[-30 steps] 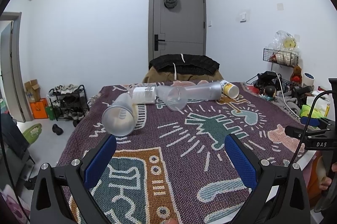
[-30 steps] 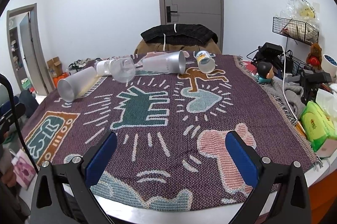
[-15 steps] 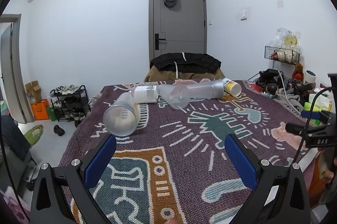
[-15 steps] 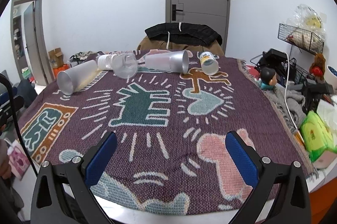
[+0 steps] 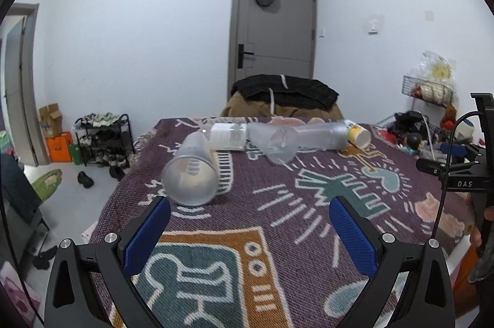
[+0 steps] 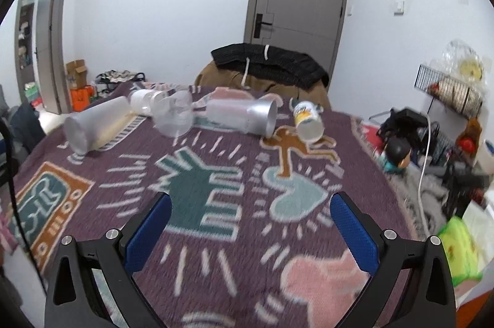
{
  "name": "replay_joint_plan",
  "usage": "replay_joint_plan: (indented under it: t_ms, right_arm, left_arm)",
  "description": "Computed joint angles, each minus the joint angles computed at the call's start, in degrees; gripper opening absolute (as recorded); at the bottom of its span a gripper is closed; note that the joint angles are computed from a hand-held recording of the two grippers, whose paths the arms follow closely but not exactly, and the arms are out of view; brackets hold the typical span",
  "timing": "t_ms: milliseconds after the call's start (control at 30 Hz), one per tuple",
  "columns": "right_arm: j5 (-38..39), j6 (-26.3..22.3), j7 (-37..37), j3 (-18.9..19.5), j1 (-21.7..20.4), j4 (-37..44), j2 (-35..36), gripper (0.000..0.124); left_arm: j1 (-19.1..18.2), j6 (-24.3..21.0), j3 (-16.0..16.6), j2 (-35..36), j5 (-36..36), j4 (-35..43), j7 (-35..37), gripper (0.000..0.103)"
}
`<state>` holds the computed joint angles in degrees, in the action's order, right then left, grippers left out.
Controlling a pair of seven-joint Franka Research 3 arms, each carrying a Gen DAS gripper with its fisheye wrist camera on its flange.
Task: Flip cup upside down
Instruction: 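Move the right gripper toward the frosted cup lying on its side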
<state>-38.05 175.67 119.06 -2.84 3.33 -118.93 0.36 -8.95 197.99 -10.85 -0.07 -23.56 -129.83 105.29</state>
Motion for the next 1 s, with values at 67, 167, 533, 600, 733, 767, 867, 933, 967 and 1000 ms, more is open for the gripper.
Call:
replay_joint_plan:
  t_ms: [67, 167, 533, 600, 733, 767, 867, 933, 967, 1000]
  right_arm:
    - [2.99, -0.17, -5.38, 0.23, 0.28, 3.14, 2.17, 0.103]
    - [0.41, -1.77, -6.4, -1.8, 2.41, 8.75, 5.36, 0.103]
    - [22.34, -13.75, -38.34, 1.01, 3.59, 32.25, 19.35, 0.103]
    - [22.32, -17.54, -41.54, -0.22, 5.09, 38.65, 23.08, 0.103]
    - [24.02, -23.61, -49.03, -1.59, 6.92, 48.57, 29.33, 0.103]
    - [24.16, -26.29, -51.05, -2.01, 7.44, 51.92, 31.56, 0.103]
    - [21.65, -29.49, -53.38, -5.11, 9.79, 57.99, 36.29, 0.103]
    - [21.87, -33.33, -56.13, -5.32, 9.78, 63.8, 40.18, 0.103]
    - [21.73, -35.07, -57.53, -5.62, 9.79, 67.3, 42.54, 0.103]
    - [21.71, -36.17, -58.81, -5.81, 9.72, 69.99, 44.38, 0.103]
  left_arm:
    - [0.28, -0.79, 0.57, 0.84, 0.5, 1.19, -1.48, 0.103]
    - [1.29, -2.03, 1.91, 1.64, 5.92, 2.21, -7.97, 0.103]
    - [-2.2, -3.49, 9.58, 4.22, 8.57, 6.63, -13.67, 0.103]
    - [-4.25, -4.41, 12.17, 4.84, 6.55, 8.05, -12.62, 0.103]
    - [-7.11, -5.89, 16.22, 6.36, 6.58, 10.28, -14.87, 0.103]
    - [-8.78, -6.23, 18.12, 6.71, 6.32, 10.67, -15.19, 0.103]
    - [-8.69, -6.72, 18.75, 7.84, 7.55, 11.98, -18.2, 0.103]
    - [-3.84, -7.22, 14.41, 8.63, 10.11, 13.1, -21.03, 0.103]
    - [-3.71, -7.54, 14.47, 8.93, 10.76, 13.53, -21.81, 0.103]
    - [-3.77, -7.71, 14.71, 9.28, 11.39, 14.01, -22.54, 0.103]
